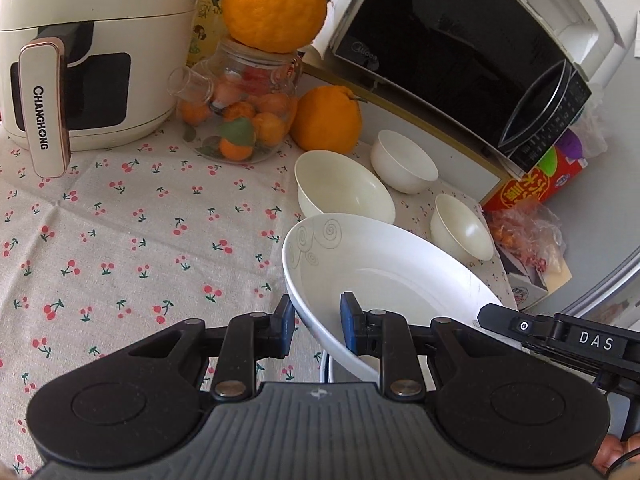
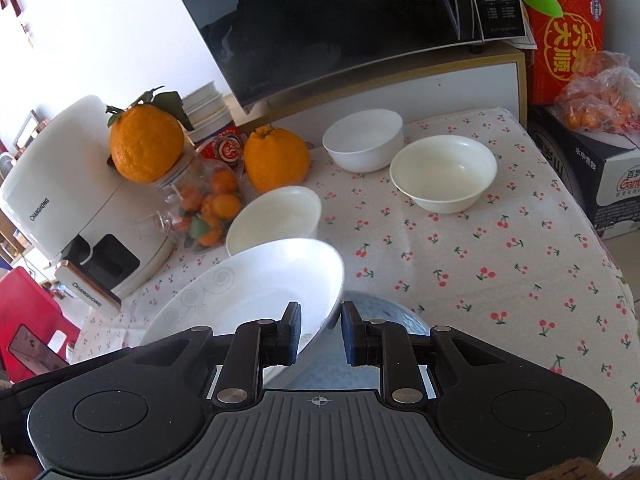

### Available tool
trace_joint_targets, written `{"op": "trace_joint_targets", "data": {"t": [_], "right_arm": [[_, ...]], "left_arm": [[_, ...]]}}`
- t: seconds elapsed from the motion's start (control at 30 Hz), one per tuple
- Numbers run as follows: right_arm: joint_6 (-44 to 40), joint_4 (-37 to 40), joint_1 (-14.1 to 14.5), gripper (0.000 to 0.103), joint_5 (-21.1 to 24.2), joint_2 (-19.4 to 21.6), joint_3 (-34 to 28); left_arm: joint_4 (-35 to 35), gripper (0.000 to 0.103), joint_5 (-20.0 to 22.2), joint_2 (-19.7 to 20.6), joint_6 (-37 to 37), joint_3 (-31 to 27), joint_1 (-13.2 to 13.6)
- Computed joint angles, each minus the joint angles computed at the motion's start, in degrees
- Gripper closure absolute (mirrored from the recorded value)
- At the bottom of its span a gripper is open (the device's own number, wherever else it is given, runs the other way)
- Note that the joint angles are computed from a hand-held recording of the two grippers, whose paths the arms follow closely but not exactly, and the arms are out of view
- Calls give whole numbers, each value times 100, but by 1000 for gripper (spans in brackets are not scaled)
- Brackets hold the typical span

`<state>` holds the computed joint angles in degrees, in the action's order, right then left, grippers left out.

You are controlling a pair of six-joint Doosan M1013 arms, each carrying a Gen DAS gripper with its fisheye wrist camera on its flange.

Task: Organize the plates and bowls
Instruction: 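Lower the white plate onto the blue plate stack with both tools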

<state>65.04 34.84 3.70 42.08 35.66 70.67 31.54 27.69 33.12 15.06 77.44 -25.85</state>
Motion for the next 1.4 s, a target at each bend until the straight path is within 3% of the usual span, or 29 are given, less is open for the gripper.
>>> {"op": "trace_joint_targets", "data": {"t": [0.83,1.17,1.4], "right_arm": [[350,-742,-167,81,539,-152,209],[207,-931,-166,81,535,-230,351],[131,-1147,-125,81,410,-279,426]], "left_arm": [[763,81,111,128,723,-88,-296],[566,80,163,143,1072,-76,-333],[813,79,288,162,1146,-96,-403]]}}
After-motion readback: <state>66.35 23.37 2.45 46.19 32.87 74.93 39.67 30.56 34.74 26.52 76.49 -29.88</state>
